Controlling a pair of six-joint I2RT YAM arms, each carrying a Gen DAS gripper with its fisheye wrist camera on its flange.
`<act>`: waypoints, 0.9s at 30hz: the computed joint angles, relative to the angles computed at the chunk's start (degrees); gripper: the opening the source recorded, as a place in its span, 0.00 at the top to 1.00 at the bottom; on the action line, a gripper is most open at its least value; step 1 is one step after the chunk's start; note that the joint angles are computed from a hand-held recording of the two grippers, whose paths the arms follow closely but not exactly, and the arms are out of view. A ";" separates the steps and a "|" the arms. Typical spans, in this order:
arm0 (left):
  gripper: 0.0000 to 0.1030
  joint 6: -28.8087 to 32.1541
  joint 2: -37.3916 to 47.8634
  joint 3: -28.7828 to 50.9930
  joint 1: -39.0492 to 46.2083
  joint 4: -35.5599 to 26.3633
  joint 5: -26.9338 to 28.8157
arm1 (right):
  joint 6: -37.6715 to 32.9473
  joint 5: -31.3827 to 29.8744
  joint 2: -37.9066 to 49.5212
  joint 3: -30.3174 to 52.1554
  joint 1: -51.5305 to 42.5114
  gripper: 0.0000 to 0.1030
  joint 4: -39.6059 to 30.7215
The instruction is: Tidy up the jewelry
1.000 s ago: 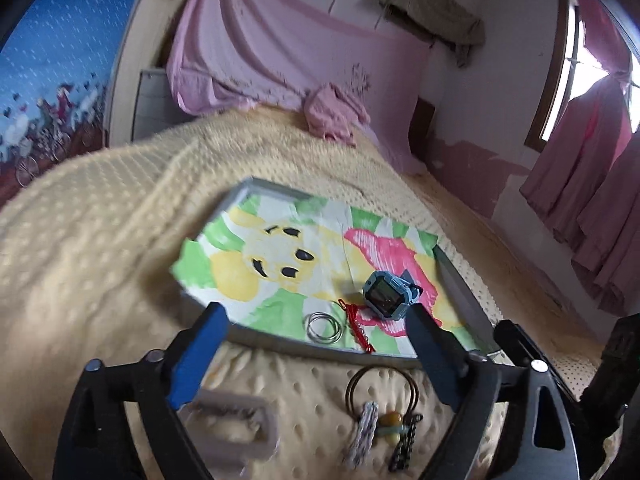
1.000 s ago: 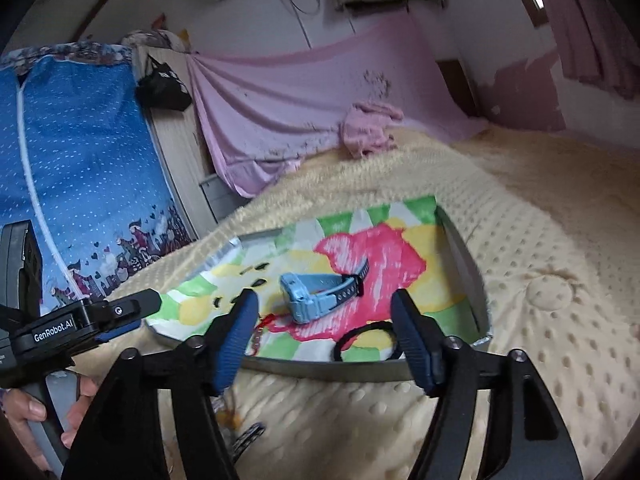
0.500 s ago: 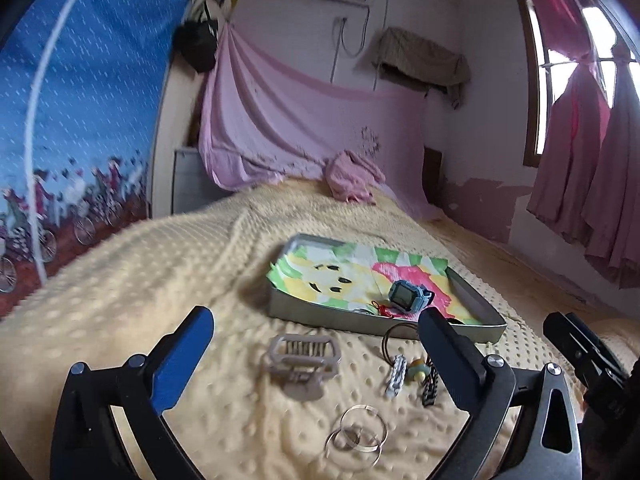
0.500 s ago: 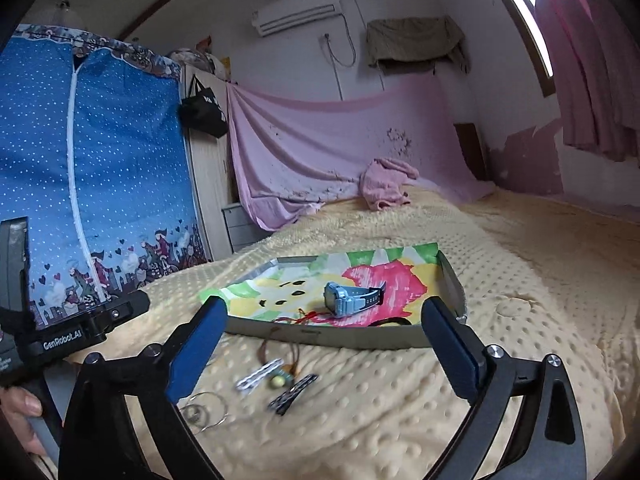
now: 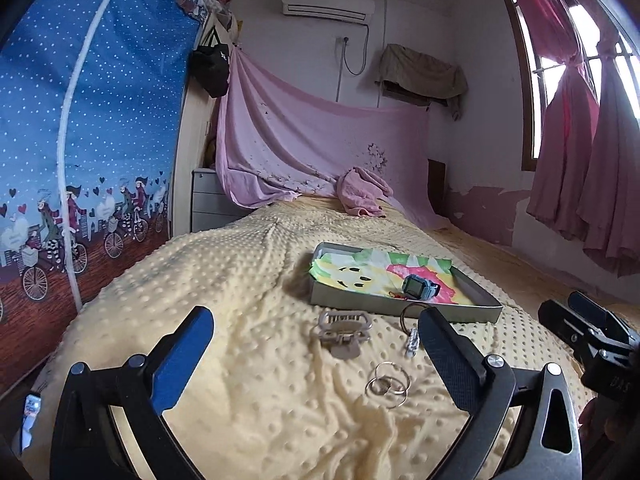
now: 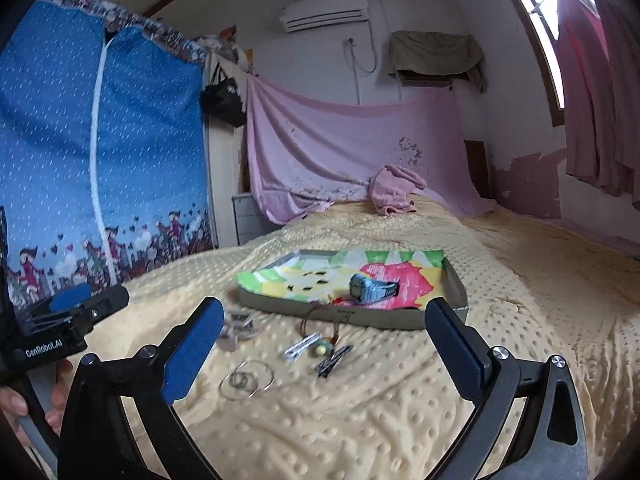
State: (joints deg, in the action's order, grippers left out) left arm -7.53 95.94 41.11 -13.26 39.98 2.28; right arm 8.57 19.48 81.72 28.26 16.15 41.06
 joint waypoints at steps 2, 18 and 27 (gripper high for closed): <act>0.00 0.00 0.33 -0.59 0.20 0.69 0.37 | -1.09 2.15 -0.62 0.26 1.76 0.04 -2.27; 0.00 1.19 3.59 0.05 0.66 0.10 1.07 | -3.17 3.26 1.24 3.83 1.88 0.04 -9.33; 0.00 5.08 8.30 6.48 -0.32 -7.67 4.17 | -2.36 -5.15 9.80 10.43 -3.25 0.04 -12.65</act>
State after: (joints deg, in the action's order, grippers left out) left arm -2.45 104.24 47.59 -13.58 32.30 6.46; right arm 6.20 14.33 91.52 38.69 12.90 28.41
